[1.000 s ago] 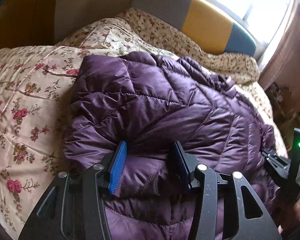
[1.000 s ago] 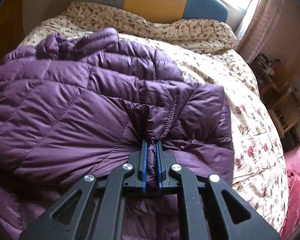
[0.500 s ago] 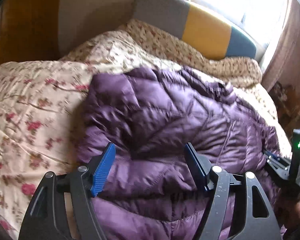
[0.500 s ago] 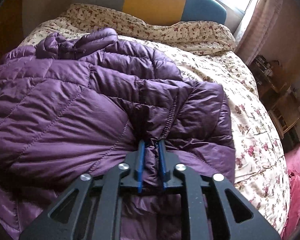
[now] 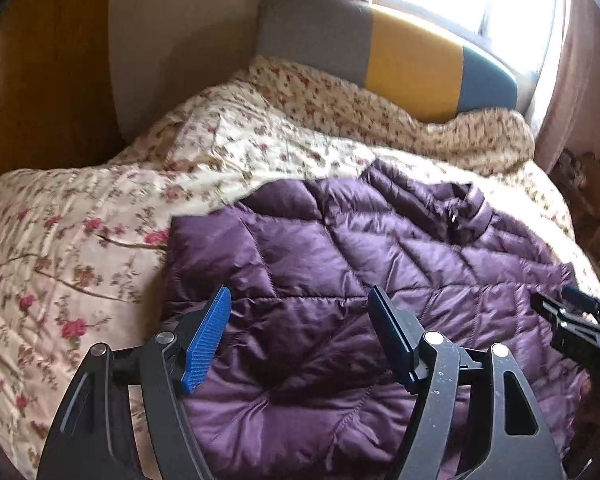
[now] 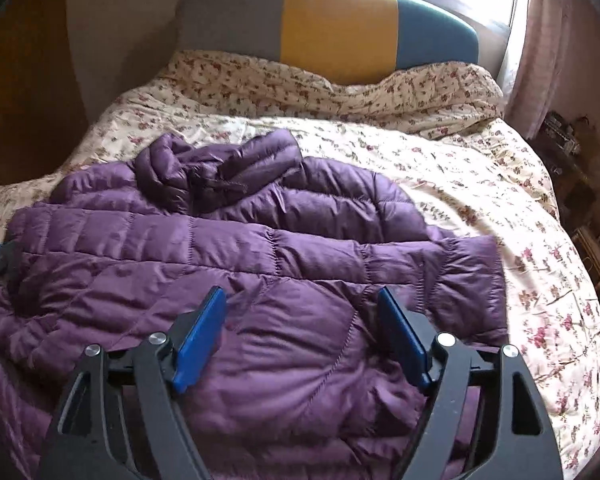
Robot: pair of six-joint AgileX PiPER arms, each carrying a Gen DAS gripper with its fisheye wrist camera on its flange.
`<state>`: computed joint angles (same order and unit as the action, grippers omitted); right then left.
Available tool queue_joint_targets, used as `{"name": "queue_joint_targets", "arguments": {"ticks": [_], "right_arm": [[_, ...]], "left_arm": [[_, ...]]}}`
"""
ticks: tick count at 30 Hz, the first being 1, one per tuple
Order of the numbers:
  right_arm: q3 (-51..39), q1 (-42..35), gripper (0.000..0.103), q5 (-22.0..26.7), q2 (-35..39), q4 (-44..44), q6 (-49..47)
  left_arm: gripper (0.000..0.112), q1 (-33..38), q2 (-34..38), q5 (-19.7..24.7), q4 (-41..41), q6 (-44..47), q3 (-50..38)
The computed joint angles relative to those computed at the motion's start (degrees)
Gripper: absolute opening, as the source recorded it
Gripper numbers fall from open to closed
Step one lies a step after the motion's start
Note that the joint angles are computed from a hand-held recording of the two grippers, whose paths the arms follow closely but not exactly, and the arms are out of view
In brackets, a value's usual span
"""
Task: Fold large clothes
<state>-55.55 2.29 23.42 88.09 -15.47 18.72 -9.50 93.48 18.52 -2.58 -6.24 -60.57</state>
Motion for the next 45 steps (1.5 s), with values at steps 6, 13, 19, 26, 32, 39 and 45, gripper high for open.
{"name": "queue_joint_targets", "arguments": {"ticks": [6, 13, 19, 26, 32, 39, 45], "right_arm": [[1.5, -0.8, 0.083, -4.6, 4.4, -2.5, 0.8], [6.0, 0.5, 0.083, -11.2, 6.1, -21.6, 20.2], [6.0, 0.5, 0.085, -11.1, 6.1, -22.4, 20.8], [4.9, -0.4, 0.096, -4.3, 0.0, -6.1, 1.8], [12.9, -3.4, 0.099, -2.3, -10.6, 7.4, -14.9], [23.2, -5.0, 0.099, 2.1, -21.8, 8.2, -20.6], [29.9, -9.6, 0.099, 6.1, -31.4, 13.0, -28.8]], "left_arm": [[0.07, 1.3, 5.0, -2.8, -6.1, 6.8, 1.2], [0.071, 2.4, 5.9, -6.2, -15.6, 15.8, 3.4], [0.073, 1.9, 6.1, -5.5, -13.2, 13.3, 2.6], [0.08, 0.3, -4.5, -3.5, 0.7, -1.9, 8.1], [0.08, -1.5, -19.5, -3.1, 4.0, -4.8, 18.7], [0.08, -1.6, -33.9, 1.5, 3.7, -4.5, 28.4], [0.08, 0.6, -44.6, 6.7, 2.0, -1.4, 34.4]]}}
